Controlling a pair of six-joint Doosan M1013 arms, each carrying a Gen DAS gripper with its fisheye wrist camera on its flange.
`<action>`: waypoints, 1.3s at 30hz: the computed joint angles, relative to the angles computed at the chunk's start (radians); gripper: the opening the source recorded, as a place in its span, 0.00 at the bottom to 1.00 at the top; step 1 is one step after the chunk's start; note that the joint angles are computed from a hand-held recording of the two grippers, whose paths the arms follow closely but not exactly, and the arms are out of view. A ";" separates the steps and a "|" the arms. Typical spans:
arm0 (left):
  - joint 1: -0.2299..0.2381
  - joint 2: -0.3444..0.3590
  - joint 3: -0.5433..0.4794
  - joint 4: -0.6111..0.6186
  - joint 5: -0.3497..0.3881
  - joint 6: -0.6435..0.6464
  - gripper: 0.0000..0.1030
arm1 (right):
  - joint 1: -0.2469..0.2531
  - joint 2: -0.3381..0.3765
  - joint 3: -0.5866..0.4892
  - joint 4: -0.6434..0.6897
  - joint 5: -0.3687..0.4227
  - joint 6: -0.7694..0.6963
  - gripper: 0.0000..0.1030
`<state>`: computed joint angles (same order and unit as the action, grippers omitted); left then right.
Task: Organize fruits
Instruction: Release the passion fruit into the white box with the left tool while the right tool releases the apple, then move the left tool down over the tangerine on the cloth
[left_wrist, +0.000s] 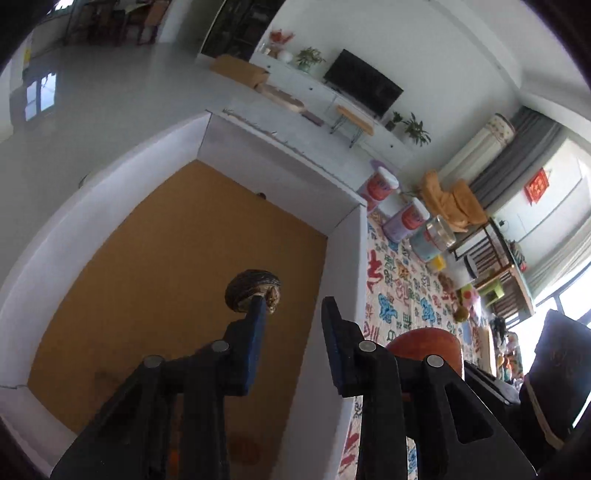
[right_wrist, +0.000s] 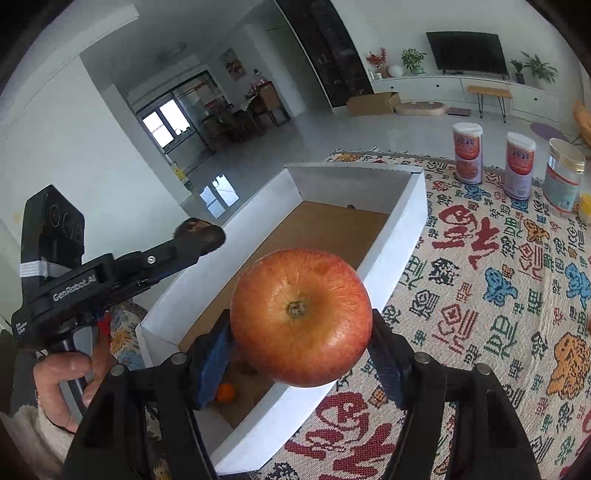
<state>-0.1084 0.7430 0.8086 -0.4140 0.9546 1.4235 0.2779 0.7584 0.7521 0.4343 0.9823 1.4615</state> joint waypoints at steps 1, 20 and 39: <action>0.004 0.034 -0.040 0.005 0.045 -0.039 0.30 | 0.015 0.043 -0.071 -0.030 0.064 0.007 0.67; -0.116 -0.153 0.260 -0.053 -0.378 0.182 0.86 | -0.036 -0.155 0.329 -0.483 -0.390 0.378 1.00; -0.354 0.034 0.168 0.081 -0.246 0.480 0.90 | -0.200 -0.318 0.767 -1.008 -0.147 1.150 1.00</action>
